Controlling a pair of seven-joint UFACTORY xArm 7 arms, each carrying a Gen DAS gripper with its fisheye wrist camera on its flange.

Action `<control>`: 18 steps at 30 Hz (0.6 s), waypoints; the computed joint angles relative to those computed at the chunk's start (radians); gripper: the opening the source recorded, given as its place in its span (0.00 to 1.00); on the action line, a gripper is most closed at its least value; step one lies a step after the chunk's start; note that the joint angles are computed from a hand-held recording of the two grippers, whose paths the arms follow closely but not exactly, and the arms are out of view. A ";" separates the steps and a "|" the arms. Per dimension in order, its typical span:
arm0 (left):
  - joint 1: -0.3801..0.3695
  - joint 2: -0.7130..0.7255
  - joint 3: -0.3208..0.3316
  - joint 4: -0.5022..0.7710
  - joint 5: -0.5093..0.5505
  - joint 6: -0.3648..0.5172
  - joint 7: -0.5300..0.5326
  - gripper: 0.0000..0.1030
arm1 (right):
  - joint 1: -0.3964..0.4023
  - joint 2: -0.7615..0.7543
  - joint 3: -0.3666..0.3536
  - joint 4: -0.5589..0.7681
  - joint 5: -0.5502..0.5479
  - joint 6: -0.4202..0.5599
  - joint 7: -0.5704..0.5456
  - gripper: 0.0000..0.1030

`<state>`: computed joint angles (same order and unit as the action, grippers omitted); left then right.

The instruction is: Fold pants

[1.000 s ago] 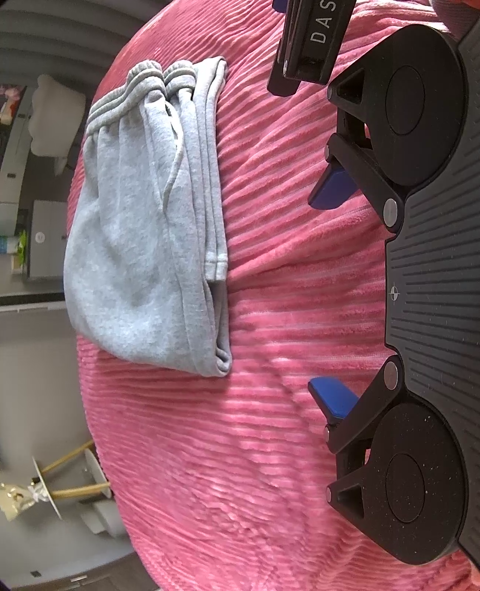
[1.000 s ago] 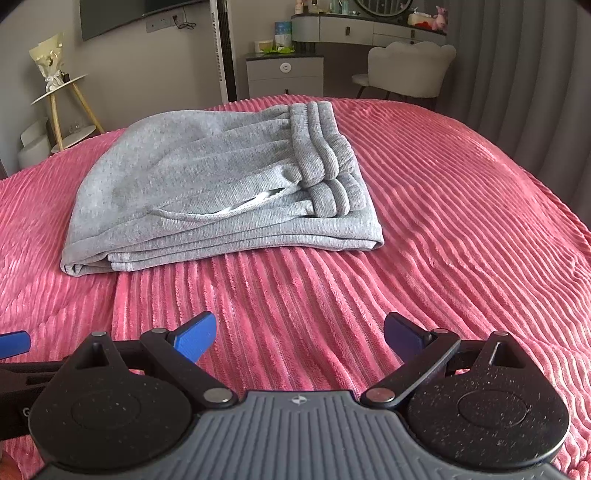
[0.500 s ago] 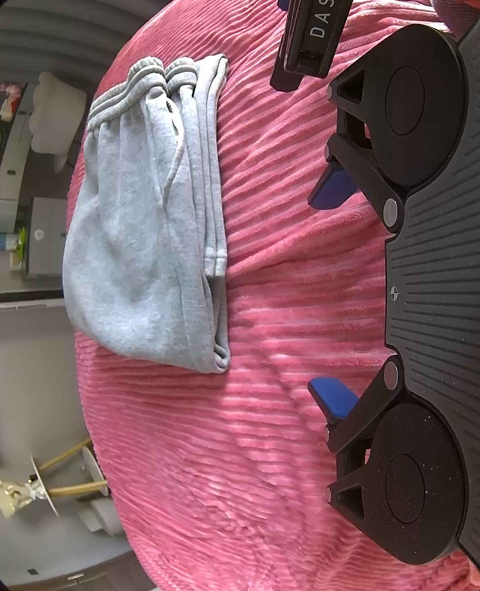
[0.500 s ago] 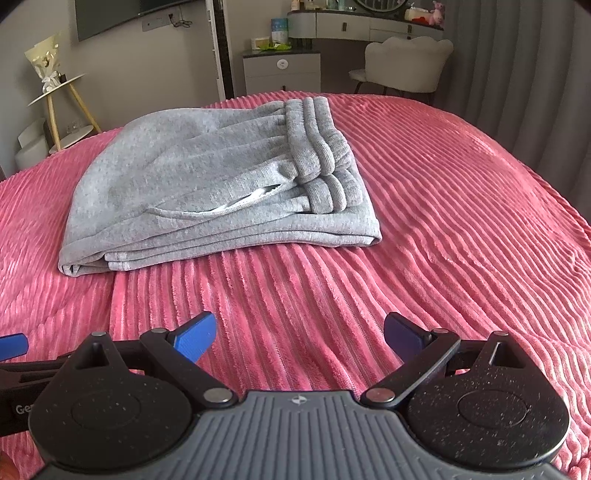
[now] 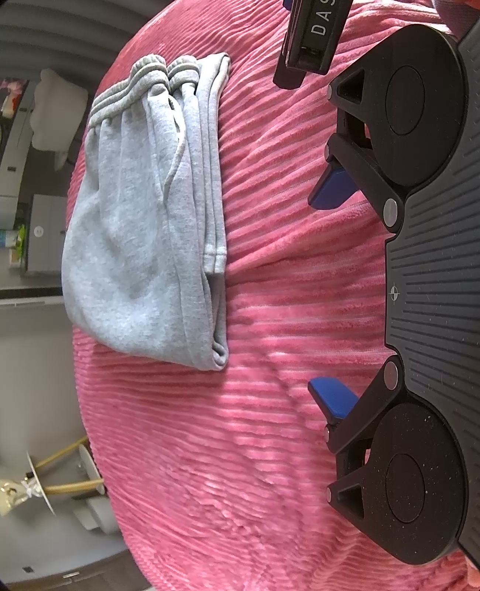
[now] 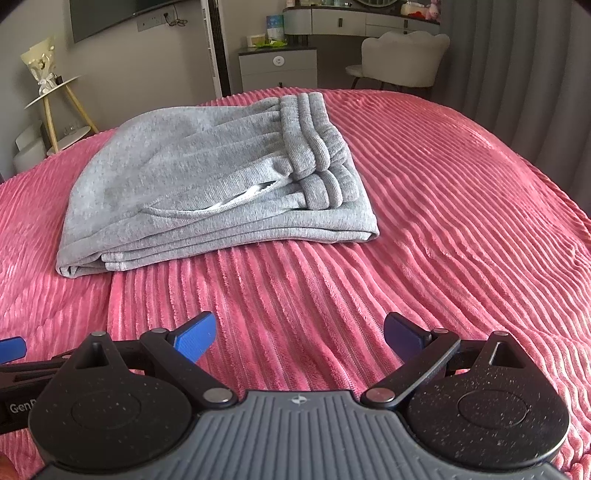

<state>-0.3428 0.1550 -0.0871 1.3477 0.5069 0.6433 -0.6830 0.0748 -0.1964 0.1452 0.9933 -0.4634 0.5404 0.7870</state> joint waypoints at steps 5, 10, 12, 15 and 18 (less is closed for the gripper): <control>-0.001 0.000 0.001 0.001 0.004 0.001 -0.004 0.97 | 0.000 0.000 0.001 0.001 -0.005 0.007 0.002 0.95; -0.002 0.001 0.002 0.004 0.003 0.005 -0.009 0.97 | 0.002 0.000 -0.001 0.001 -0.001 0.007 -0.001 0.95; -0.001 0.000 0.001 0.002 0.004 0.003 -0.010 0.97 | 0.002 0.000 0.001 0.003 -0.004 0.012 0.001 0.95; -0.002 -0.001 0.002 0.002 0.007 0.004 -0.013 0.97 | 0.003 0.002 -0.001 0.004 -0.002 0.013 -0.002 0.95; -0.001 -0.001 0.001 0.002 0.006 0.004 -0.013 0.97 | 0.003 0.001 0.000 0.004 -0.007 0.014 0.000 0.95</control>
